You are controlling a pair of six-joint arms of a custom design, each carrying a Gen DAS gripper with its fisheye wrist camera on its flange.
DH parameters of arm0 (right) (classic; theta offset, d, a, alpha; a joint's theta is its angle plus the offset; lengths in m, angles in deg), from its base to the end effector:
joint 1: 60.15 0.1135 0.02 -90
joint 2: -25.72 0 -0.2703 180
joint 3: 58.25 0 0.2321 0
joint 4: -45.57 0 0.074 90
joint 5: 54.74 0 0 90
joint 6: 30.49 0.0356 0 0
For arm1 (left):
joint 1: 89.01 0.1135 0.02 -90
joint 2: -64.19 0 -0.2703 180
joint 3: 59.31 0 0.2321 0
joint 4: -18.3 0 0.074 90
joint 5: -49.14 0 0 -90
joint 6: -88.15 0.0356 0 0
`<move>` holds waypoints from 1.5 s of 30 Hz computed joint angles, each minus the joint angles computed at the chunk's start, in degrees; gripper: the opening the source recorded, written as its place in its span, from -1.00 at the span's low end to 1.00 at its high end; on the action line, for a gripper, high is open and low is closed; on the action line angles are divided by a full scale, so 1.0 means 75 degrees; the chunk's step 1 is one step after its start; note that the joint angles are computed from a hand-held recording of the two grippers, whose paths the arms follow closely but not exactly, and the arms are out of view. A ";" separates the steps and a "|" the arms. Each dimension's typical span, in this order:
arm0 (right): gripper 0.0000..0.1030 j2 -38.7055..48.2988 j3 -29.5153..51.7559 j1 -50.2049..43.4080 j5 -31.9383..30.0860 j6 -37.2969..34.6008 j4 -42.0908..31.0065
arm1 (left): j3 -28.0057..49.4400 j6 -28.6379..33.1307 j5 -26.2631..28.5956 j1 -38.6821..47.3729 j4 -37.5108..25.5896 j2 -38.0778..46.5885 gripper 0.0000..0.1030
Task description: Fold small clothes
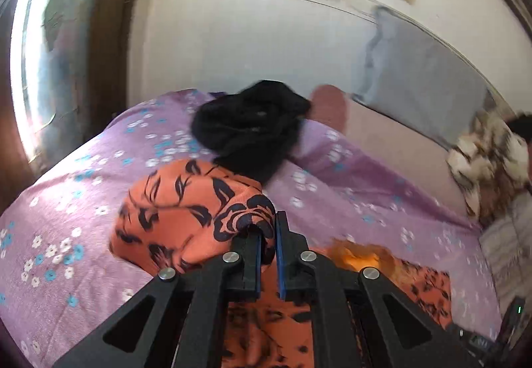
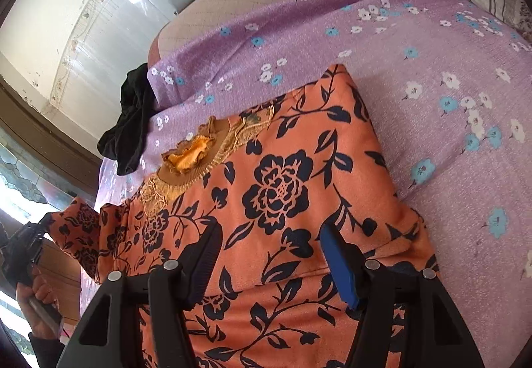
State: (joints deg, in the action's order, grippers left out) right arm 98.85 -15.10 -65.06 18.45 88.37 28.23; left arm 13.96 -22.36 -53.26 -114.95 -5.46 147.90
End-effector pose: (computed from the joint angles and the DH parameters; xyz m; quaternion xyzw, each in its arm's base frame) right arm 0.2160 -0.0082 0.1767 0.2167 0.8972 0.2079 0.3239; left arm 0.2809 -0.1281 0.2790 -0.0089 0.8800 -0.0957 0.4651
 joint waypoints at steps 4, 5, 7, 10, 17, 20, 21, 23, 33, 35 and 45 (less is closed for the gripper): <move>0.26 -0.0651 -0.0071 -0.0581 -0.0291 0.0052 -0.0209 | 0.0810 0.1268 -0.1449 -0.3281 -0.0376 0.1610 -0.65; 0.26 -0.0792 -0.0079 -0.0773 -0.0383 0.0040 -0.0279 | 0.1044 0.1602 -0.1803 -0.3876 -0.0538 0.2172 -0.45; 0.27 -0.1066 -0.0090 -0.1195 -0.0558 0.0018 -0.0445 | 0.1339 0.1780 -0.2534 -0.4699 -0.0844 0.3020 -0.25; 0.27 -0.1319 -0.0010 -0.1852 -0.0853 -0.0150 -0.0748 | 0.1348 0.1136 -0.2424 -0.4920 -0.1696 0.3197 -0.22; 0.29 -0.1354 0.0223 -0.1832 -0.1152 -0.0361 -0.1009 | -0.0867 -0.0568 -0.2528 -0.3133 -0.1026 0.0833 0.13; 0.29 -0.1129 0.0218 -0.1301 -0.1314 -0.0262 -0.0786 | -0.1248 -0.0873 -0.2234 -0.1820 -0.0660 0.0735 0.13; 0.29 -0.0981 0.0228 -0.1147 -0.1419 -0.0204 -0.0661 | -0.1280 -0.0939 -0.2160 -0.1468 -0.0613 0.0867 0.13; 0.29 -0.0775 0.0267 -0.0781 -0.1300 -0.0054 -0.0441 | -0.1230 -0.1025 -0.1741 -0.0887 -0.0631 0.1330 0.13; 0.36 0.1201 0.1994 0.0715 0.0521 0.0029 -0.0592 | -0.0139 -0.1237 -0.1034 -0.0090 -0.1373 0.2853 0.13; 0.39 0.2083 0.3074 0.1022 0.1027 -0.0023 -0.1380 | -0.0060 -0.1256 -0.0822 0.0032 -0.1412 0.2903 0.13; -0.55 0.4864 0.5880 0.2133 0.3828 -0.0053 -0.3958 | -0.0347 -0.0914 -0.0762 0.0061 -0.1253 0.2677 0.14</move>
